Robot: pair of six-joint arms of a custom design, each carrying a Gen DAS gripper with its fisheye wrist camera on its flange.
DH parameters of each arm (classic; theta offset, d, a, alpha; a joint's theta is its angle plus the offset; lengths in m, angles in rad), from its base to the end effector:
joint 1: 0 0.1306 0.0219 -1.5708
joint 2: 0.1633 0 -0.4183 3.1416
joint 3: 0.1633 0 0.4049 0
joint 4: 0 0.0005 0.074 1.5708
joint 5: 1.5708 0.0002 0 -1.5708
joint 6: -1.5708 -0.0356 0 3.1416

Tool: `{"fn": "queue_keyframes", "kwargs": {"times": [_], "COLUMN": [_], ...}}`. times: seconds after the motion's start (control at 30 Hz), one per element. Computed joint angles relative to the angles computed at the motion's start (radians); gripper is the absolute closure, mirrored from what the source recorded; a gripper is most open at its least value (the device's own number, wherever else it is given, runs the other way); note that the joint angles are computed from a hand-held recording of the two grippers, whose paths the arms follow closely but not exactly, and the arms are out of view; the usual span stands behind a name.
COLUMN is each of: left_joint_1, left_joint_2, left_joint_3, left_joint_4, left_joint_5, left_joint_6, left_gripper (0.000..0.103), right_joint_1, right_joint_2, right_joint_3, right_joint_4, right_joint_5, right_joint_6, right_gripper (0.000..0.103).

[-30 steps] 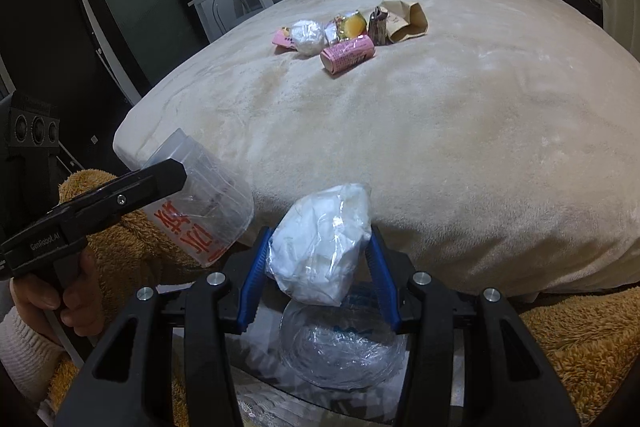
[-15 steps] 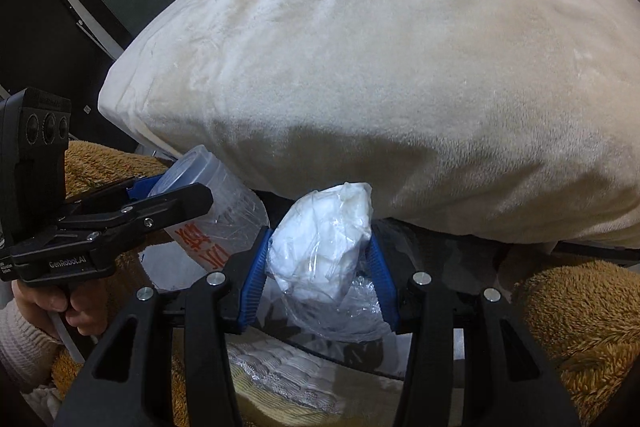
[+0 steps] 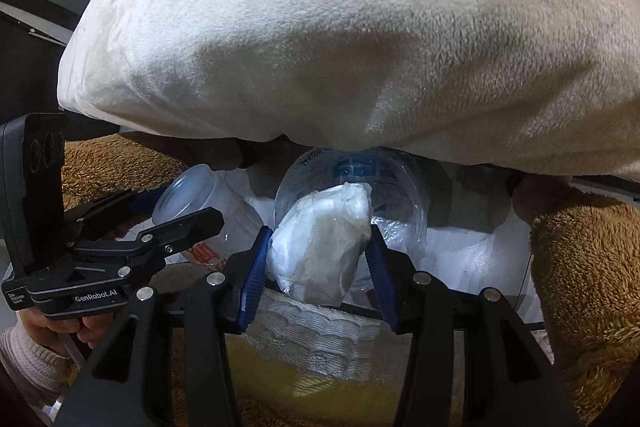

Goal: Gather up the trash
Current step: 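Carry the cup and tissue ball down over the clear bag beside the bed, then open the left tool to drop the cup while the right tool drops the tissue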

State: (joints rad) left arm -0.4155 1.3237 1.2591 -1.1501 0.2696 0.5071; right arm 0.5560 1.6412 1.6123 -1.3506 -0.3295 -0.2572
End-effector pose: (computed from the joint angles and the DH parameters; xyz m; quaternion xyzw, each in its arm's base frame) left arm 0.3880 -0.1821 0.4197 -0.0209 0.9753 -0.1966 0.0983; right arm 0.4561 0.2964 0.4201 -0.1616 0.9687 0.1872 0.0220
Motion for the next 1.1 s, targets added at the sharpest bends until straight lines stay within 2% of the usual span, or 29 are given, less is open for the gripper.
{"fn": "queue_keyframes", "kwargs": {"times": [0.3,0.53,0.93,0.97,1.03,1.1], "left_joint_1": [0.006,0.016,0.023,0.026,0.023,0.026], "left_joint_2": [0.041,0.062,0.072,0.074,0.079,0.077], "left_joint_3": [0.01,0.021,0.027,0.025,0.029,0.026], "left_joint_4": [-0.067,-0.101,-0.127,-0.129,-0.138,-0.129], "left_joint_5": [0.027,0.04,0.049,0.057,0.052,0.058], "left_joint_6": [-0.006,-0.022,-0.024,-0.027,-0.029,-0.027], "left_gripper": [0.04,0.04,0.039,0.039,0.031,0.03], "right_joint_1": [-0.019,-0.022,-0.026,-0.026,-0.03,-0.033], "right_joint_2": [0.039,0.058,0.064,0.065,0.063,0.063], "right_joint_3": [0.024,0.039,0.046,0.047,0.045,0.046], "right_joint_4": [-0.086,-0.123,-0.125,-0.125,-0.123,-0.122], "right_joint_5": [-0.013,-0.024,-0.029,-0.03,-0.037,-0.035], "right_joint_6": [0.001,-0.005,-0.01,-0.012,-0.021,-0.028], "right_gripper": [0.055,0.055,0.054,0.054,0.041,0.04]}}
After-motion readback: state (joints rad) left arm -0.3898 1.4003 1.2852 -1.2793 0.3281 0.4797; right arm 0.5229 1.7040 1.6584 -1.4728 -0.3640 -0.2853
